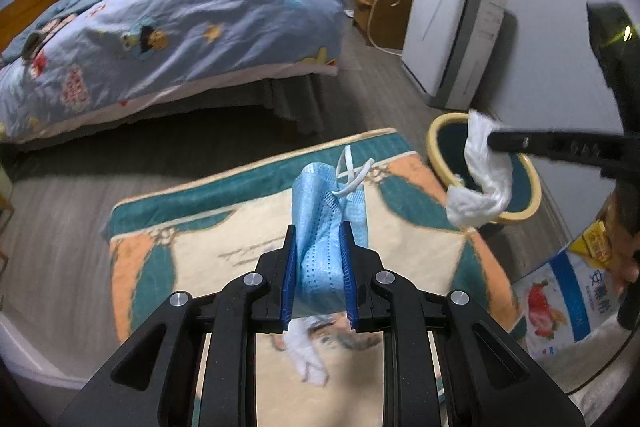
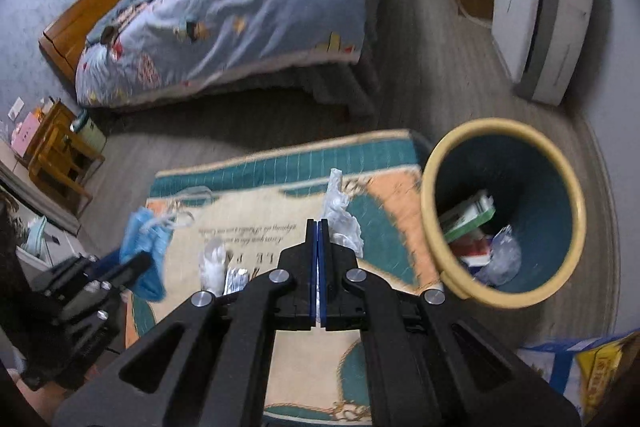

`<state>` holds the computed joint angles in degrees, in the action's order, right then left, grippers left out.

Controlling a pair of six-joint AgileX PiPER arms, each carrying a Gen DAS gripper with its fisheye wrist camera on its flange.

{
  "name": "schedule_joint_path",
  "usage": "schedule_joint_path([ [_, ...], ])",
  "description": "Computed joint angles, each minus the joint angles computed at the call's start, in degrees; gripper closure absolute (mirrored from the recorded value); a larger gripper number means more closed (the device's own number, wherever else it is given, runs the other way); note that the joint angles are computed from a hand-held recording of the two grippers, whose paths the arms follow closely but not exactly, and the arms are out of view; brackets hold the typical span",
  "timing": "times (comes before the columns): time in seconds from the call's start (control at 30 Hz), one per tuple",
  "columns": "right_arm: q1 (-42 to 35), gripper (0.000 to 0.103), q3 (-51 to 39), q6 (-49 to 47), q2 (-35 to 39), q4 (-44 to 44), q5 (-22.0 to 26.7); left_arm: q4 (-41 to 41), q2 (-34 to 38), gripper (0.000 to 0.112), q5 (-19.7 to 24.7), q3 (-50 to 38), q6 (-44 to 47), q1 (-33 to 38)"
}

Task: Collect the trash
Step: 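Carry the blue mask and white tissue over the yellow bin with both grippers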

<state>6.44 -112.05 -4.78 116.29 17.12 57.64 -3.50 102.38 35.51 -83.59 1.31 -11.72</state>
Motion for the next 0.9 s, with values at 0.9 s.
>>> schedule_joint_path([
  [0.9, -20.76, 0.103, -12.24, -8.57, 6.04, 4.24, 4.62, 6.52, 26.66, 0.091, 13.33, -42.19, -3.79, -17.25],
])
